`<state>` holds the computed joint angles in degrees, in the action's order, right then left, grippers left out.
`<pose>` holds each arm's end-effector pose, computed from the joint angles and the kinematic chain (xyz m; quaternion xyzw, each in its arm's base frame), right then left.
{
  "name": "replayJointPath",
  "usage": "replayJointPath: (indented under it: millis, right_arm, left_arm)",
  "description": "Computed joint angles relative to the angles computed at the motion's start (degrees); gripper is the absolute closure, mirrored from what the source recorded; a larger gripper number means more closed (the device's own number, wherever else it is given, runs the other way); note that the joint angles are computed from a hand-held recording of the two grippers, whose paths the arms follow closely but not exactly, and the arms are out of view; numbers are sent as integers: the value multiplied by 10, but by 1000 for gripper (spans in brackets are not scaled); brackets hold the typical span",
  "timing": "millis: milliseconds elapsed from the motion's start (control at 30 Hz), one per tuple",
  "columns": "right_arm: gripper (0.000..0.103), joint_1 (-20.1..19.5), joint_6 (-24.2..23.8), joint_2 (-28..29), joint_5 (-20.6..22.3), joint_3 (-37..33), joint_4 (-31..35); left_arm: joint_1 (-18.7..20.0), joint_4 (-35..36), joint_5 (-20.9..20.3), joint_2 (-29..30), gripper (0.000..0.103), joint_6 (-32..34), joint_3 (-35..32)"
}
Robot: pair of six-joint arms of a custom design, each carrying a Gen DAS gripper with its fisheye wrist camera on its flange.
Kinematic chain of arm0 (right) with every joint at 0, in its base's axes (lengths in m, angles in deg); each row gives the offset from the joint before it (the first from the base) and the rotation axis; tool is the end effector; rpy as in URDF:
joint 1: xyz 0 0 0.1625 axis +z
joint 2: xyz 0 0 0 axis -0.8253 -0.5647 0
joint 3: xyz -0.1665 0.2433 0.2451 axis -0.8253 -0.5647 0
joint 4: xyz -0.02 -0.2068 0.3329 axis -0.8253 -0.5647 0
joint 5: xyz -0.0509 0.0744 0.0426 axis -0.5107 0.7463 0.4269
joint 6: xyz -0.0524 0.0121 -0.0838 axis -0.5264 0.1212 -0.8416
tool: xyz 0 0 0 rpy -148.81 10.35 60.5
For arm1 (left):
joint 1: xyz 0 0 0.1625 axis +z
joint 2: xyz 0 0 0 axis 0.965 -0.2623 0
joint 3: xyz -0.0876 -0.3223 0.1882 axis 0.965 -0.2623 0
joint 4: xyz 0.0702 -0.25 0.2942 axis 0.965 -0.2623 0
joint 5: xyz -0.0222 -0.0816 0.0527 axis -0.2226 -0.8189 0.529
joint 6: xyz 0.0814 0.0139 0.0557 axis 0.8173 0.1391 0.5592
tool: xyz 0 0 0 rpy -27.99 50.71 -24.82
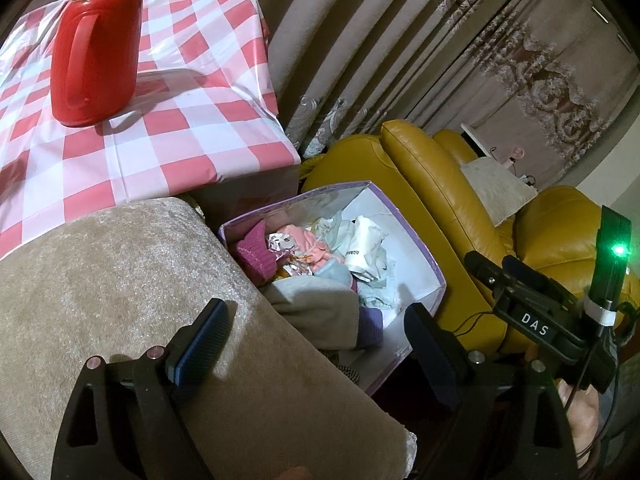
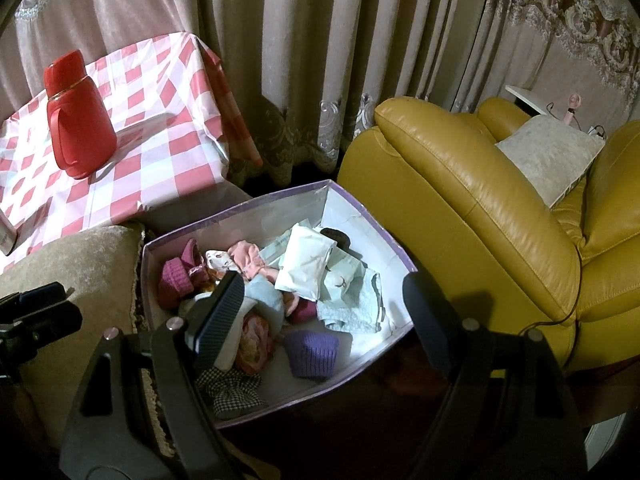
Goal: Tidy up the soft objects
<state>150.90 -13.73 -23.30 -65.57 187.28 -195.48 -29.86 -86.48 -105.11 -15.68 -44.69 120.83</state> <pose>0.1128 -0.5251 0.2725 0.0922 -0.8296 0.3521 0.4234 -0.3095 -0.5590 0.0778 0.1341 0.9586 -0.2220 0.1171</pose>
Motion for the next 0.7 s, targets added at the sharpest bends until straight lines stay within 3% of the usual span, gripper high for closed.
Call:
replayJointPath:
  millis: [700]
  right_arm:
    - [19,-1,1,0,0,0,2]
  left_arm:
    - [1,5,0,3,10,0,-3]
